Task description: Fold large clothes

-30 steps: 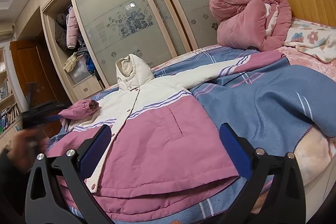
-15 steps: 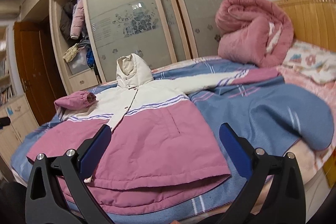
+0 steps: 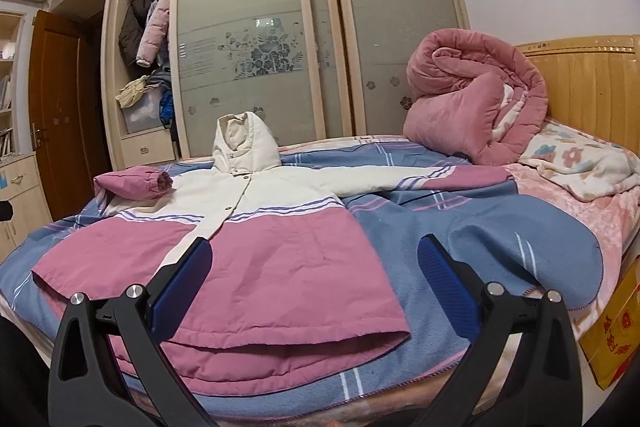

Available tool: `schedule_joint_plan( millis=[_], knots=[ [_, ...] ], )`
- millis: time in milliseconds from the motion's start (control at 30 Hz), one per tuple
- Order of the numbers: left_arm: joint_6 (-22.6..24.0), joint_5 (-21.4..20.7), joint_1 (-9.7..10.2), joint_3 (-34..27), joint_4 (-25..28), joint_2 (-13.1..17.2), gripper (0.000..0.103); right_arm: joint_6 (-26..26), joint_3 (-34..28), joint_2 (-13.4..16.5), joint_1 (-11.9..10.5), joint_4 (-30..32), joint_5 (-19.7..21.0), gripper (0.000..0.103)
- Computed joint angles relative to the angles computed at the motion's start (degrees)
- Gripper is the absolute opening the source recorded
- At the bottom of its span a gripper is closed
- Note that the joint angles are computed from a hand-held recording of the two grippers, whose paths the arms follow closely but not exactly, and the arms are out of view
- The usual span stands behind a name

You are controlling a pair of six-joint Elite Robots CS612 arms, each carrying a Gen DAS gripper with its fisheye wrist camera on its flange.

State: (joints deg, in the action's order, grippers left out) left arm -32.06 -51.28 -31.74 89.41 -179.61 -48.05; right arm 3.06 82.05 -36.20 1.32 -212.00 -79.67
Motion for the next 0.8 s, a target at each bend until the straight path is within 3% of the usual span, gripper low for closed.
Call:
schedule_joint_plan(
  millis=[500, 600, 800],
  knots=[
    [1.0, -0.9, 0.07, -0.7, -1.0, 0.5, 0.101, 0.6, -0.3, -0.1, -0.2, 2.1, 0.6, 0.102],
    [1.2, -1.9, 0.33, -0.8, -1.5, 0.7, 0.101, -0.3, -1.1, -0.8, -0.1, 8.2, 2.8, 0.102],
    [2.0, -4.1, 1.12, -1.8, -3.2, 1.6, 0.101, 0.2, -7.3, -2.5, 0.5, 22.7, 11.7, 0.102]
  ],
)
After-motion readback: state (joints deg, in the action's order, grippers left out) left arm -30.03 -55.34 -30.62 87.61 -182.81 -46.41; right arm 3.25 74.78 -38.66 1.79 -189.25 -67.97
